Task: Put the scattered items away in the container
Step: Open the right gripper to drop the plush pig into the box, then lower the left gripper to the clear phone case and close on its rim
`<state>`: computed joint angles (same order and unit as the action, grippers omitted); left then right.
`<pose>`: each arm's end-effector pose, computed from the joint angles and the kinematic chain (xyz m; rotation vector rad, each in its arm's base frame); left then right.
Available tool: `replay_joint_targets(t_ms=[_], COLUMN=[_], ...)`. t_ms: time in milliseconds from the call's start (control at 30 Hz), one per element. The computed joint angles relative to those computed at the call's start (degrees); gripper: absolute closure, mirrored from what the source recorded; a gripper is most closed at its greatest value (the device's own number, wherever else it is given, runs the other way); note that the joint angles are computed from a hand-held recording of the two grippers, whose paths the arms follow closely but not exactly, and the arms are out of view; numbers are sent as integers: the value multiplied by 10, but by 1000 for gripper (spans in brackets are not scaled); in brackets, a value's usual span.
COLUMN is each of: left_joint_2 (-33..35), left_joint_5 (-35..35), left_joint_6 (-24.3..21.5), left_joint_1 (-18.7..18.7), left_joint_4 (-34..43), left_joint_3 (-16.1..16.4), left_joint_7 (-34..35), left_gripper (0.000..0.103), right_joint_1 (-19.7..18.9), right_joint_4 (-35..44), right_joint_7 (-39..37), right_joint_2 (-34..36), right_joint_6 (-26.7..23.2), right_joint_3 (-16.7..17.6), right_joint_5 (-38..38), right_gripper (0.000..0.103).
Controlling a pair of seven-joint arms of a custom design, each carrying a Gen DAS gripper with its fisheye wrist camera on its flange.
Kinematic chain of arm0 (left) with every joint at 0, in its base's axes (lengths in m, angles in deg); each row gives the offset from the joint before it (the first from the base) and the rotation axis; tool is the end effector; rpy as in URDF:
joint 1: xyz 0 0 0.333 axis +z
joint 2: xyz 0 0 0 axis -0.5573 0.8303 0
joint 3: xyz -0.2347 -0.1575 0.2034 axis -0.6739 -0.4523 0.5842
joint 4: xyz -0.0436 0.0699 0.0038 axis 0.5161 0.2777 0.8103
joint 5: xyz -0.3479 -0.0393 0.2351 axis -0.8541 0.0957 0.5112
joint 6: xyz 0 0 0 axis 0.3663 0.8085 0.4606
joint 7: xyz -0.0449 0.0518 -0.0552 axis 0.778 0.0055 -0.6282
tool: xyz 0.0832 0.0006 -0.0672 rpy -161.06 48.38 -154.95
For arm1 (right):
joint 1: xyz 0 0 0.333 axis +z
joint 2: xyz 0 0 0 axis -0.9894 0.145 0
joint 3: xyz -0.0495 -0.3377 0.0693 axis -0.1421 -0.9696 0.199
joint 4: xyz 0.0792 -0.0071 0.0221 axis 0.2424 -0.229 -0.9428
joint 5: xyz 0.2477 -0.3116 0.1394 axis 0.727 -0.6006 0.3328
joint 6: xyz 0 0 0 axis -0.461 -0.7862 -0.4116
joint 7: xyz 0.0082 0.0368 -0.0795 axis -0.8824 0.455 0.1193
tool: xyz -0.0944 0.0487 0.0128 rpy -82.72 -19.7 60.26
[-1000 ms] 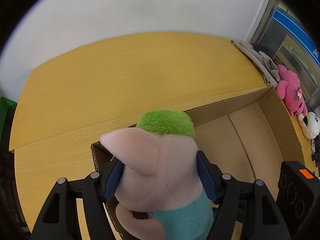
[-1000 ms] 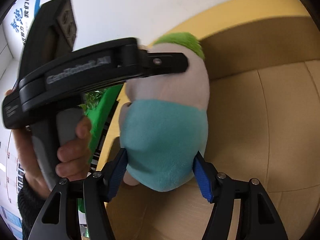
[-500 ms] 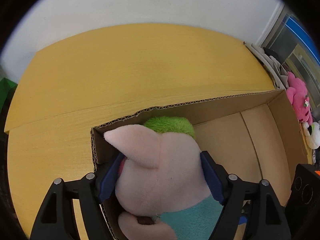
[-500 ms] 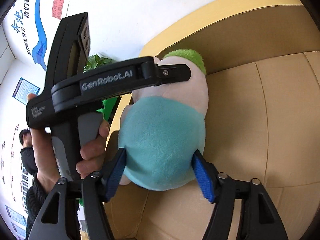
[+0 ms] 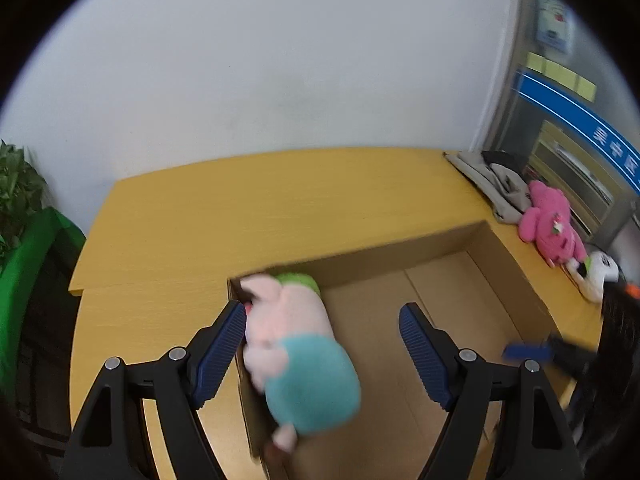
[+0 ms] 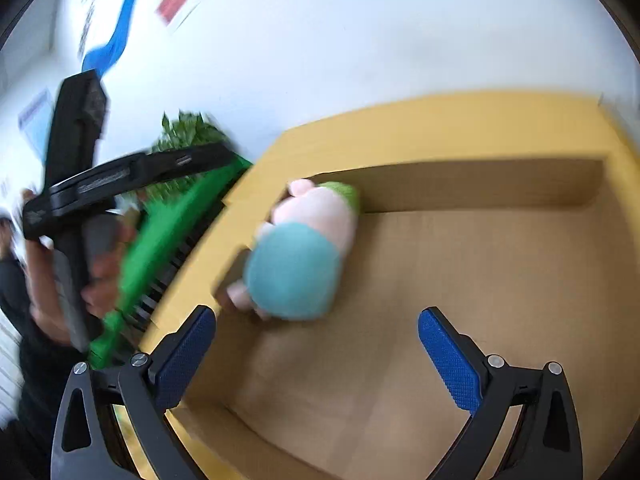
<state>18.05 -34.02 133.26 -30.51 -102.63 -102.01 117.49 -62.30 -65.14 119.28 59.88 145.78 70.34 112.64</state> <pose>0.4121 -0.1154 0.6409 -1.9306 1.6191 -0.7191 0.4746 0.1720 0.6094 -2.1704 0.7198 0.1907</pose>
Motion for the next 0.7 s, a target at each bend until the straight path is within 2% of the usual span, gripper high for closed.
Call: replay_joint_targets(t_ms=[33,100,233,367,433,567,700], left_joint_2=[-24,-73,-135,-143,-137,-126,-138], left_joint_5=[-7,-27,-76,-110,-117,-128,-143], left_joint_6=[-11,-29,-41,-44,-44,-50,-37], left_joint_1=[-10,-31,-72,-102,-114,-137,-151], left_joint_4=[-16,-55,-129,-167,-175,-185,-204], left_joint_3=[-4,-14,-25,-31,-37,-42,-39], left_joint_7=[-6,-27,-69,-98,-106,-120,-138], left_gripper=[24,24,24,24,24,24,24], right_joint_1=[-1,-20,-53,-80,-89,-90,-85], right_joint_4=[-13,-23,-12,-26,-46,-66,-91], right_joint_7=[-10,-22,22,31,20,0,3], right_joint_2=[-18,6,25,48,39,23,4], right_joint_6=[10,54,6,13,43,42,72], right_joint_3=[-11,2,-17,-23,-21,-28,-21], right_joint_5=[-28,-67,-143,-169,-181,-174,-180], right_gripper=[0,0,0,0,1,1,1])
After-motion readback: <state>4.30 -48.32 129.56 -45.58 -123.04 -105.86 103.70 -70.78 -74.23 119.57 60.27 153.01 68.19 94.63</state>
